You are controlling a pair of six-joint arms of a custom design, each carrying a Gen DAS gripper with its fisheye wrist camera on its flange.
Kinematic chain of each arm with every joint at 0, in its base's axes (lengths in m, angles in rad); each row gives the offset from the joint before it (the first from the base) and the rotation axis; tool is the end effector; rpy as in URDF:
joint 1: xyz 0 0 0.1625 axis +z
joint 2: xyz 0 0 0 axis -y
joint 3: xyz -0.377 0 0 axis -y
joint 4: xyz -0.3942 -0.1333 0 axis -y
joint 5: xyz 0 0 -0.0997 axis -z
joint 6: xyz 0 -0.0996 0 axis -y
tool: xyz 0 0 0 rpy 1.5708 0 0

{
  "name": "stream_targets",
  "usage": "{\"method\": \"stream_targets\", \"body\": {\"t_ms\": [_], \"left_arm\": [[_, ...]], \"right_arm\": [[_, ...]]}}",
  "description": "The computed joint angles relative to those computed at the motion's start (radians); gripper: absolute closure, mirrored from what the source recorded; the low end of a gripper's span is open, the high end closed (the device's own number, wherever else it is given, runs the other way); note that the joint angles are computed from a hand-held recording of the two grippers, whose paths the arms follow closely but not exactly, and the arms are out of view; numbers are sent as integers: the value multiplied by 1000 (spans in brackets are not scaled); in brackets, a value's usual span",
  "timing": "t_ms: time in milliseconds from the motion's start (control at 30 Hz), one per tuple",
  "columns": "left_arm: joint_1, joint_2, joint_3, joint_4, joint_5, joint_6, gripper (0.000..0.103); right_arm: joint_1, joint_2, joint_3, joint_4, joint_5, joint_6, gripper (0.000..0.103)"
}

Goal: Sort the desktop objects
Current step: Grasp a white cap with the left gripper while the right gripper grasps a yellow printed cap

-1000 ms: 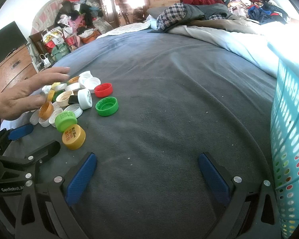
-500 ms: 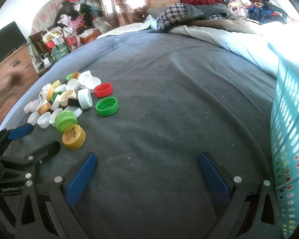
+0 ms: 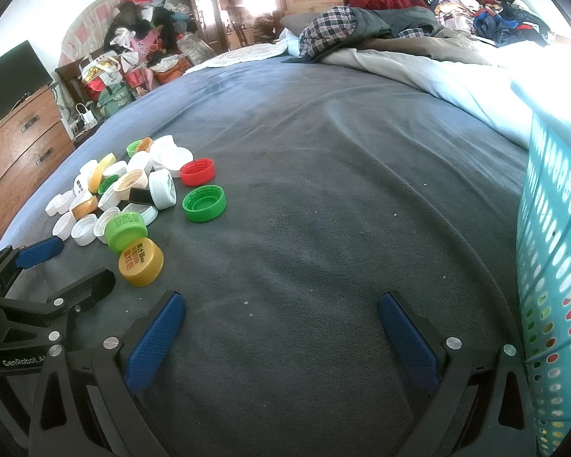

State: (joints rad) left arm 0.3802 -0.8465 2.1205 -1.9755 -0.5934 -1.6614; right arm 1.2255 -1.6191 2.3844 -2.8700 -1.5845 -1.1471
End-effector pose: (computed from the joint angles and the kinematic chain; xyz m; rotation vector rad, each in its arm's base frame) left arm -0.2792 -0.3440 -0.0442 0.0136 2.0587 -0.9178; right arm -0.0121 -0.4235 0.2310 1.0567 -2.5061 0.5335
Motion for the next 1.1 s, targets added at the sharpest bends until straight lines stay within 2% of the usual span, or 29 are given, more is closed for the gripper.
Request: {"method": "stream_targets", "body": {"t_ms": [367, 500, 567, 633, 767, 900, 967, 1033, 1100], "left_arm": [[14, -11, 3, -41, -11, 47, 1], [10, -53, 56, -228, -76, 216, 2], [14, -81, 103, -377, -121, 366, 2], [15, -95, 138, -463, -141, 438, 2], [3, -129, 169, -490, -171, 536, 2], [-54, -299, 313, -509, -134, 470, 2], [-83, -460, 391, -397, -102, 396, 2], [-61, -610, 444, -351, -111, 422, 2], [-38, -682, 456, -281, -93, 470, 2]], "right_arm": [[4, 2, 7, -18, -8, -4, 0], [1, -2, 8, -12, -5, -3, 0], [-1, -6, 7, -4, 0, -2, 0], [-3, -4, 7, -11, -1, -7, 0], [-1, -4, 6, -10, -3, -5, 0], [-9, -8, 2, 8, 9, -3, 0], [-10, -6, 0, 8, 11, -3, 0], [-10, -6, 1, 9, 12, -2, 0], [-7, -6, 1, 8, 6, -2, 0]]}}
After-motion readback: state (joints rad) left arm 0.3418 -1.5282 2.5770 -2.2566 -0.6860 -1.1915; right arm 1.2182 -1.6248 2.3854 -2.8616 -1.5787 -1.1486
